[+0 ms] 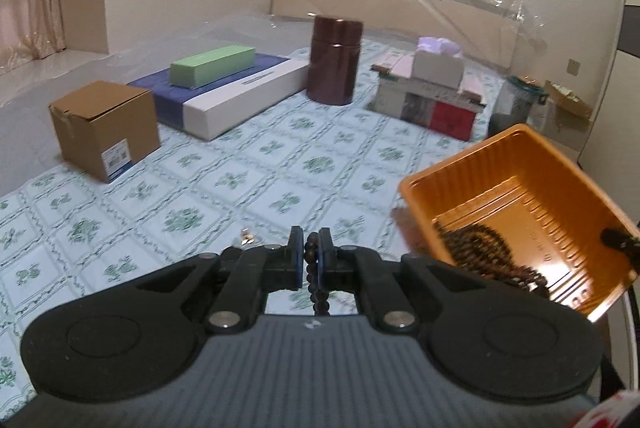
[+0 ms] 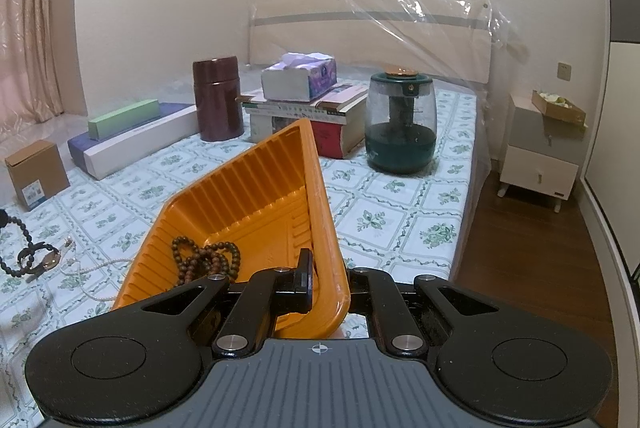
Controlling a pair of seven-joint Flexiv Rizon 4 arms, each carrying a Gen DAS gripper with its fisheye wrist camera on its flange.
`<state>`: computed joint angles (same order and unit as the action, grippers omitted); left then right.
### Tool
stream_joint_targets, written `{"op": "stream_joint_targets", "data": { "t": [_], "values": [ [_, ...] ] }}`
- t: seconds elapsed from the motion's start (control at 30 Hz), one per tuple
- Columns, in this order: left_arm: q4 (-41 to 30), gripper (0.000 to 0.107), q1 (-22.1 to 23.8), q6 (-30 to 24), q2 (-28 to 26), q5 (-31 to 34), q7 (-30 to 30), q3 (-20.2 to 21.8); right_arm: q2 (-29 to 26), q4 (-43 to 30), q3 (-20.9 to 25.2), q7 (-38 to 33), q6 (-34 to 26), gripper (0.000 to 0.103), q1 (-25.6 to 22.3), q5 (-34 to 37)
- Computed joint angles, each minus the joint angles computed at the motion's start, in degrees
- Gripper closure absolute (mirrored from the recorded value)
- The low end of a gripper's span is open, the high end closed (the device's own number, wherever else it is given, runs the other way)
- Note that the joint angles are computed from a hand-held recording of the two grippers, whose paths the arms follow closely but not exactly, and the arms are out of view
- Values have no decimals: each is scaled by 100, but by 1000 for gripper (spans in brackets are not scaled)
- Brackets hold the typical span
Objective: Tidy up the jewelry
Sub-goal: 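Carry the black bracelet into the orange tray and open the left tool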
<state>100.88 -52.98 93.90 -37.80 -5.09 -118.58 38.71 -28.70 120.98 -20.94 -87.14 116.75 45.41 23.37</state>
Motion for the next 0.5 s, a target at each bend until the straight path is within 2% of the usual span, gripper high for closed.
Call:
{"op": "stream_joint_targets", "data": {
  "t": [0.13, 0.27, 0.5],
  "values": [
    [-136, 101, 129, 7, -3, 28, 83, -252, 13, 1, -3, 1, -8, 95, 8, 8],
    [-279, 101, 387, 41, 7, 50, 234, -709, 14, 2, -3, -2, -6, 95, 6, 8],
    [-528, 101, 1057, 198, -13, -17, 660, -1815, 14, 3, -7, 0, -7, 95, 12, 13]
  ]
}}
